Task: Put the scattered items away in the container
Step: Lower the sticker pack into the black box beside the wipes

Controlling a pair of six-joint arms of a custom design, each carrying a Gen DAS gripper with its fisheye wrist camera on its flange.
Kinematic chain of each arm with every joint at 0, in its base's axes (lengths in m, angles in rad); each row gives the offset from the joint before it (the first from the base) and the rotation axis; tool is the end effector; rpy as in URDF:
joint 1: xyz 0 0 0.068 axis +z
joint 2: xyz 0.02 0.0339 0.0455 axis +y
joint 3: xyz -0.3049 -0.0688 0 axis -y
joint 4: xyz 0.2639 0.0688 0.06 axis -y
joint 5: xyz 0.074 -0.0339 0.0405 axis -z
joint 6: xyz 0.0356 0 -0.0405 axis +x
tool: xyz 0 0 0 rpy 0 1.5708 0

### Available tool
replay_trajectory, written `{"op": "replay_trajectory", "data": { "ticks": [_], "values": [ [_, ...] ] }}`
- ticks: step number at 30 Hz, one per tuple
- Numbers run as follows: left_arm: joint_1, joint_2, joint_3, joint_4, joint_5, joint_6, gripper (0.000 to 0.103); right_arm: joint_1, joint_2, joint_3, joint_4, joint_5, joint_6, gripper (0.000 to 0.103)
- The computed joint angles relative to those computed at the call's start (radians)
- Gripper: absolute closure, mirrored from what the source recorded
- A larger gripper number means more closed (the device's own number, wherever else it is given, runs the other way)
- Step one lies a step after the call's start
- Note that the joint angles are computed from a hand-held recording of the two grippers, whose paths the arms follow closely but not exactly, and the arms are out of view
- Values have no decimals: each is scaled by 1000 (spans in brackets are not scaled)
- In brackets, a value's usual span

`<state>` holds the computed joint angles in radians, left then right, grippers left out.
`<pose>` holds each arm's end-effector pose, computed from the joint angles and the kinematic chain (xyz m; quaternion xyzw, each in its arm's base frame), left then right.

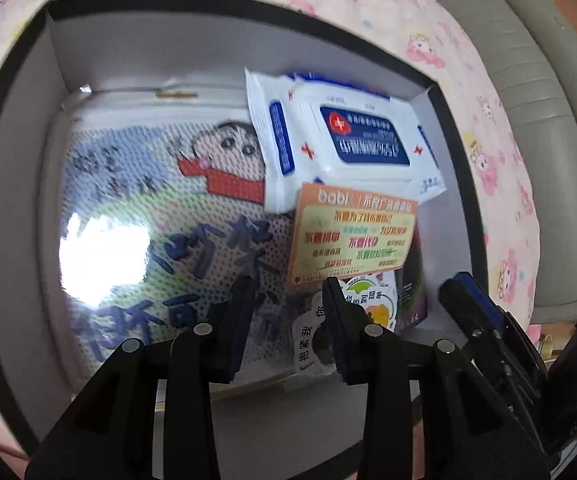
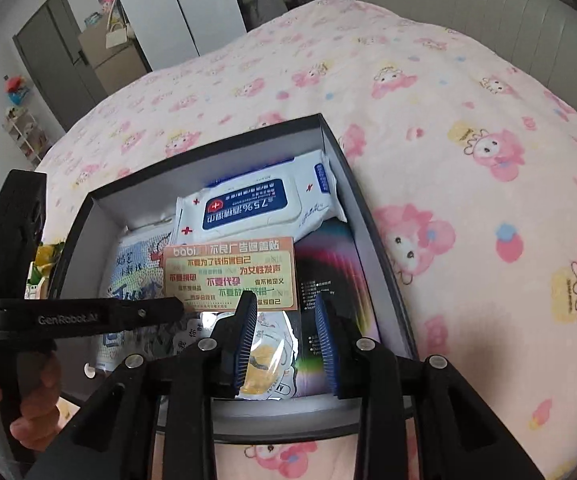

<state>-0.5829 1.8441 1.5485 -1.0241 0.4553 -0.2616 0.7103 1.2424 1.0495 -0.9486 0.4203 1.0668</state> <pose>0.3241 -0.2325 0.2850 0.1825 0.9496 -0.2542 0.0195 0.1888 0.1432 0.3136 0.2132 0.9325 0.0332 0.2895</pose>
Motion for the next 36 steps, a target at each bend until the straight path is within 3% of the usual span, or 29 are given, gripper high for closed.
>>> {"op": "replay_trajectory", "data": {
  "ticks": [8, 16, 23, 26, 36],
  "values": [
    [-45, 24, 42, -55, 61, 54, 69, -13, 13, -3, 6, -32, -14, 77],
    [24, -19, 10, -7, 7, -10, 69, -30, 16, -23, 61, -108, -52, 77],
    [16, 61, 96, 6, -28, -25, 69, -40, 53, -14, 60, -139, -78, 77],
    [16, 97, 144, 5, -14, -40, 69, -48, 67, -13, 62, -145, -87, 77],
    [-12, 70, 59, -17, 96, -29, 69, -30, 53, -11, 37, -119, -57, 76]
  ]
}}
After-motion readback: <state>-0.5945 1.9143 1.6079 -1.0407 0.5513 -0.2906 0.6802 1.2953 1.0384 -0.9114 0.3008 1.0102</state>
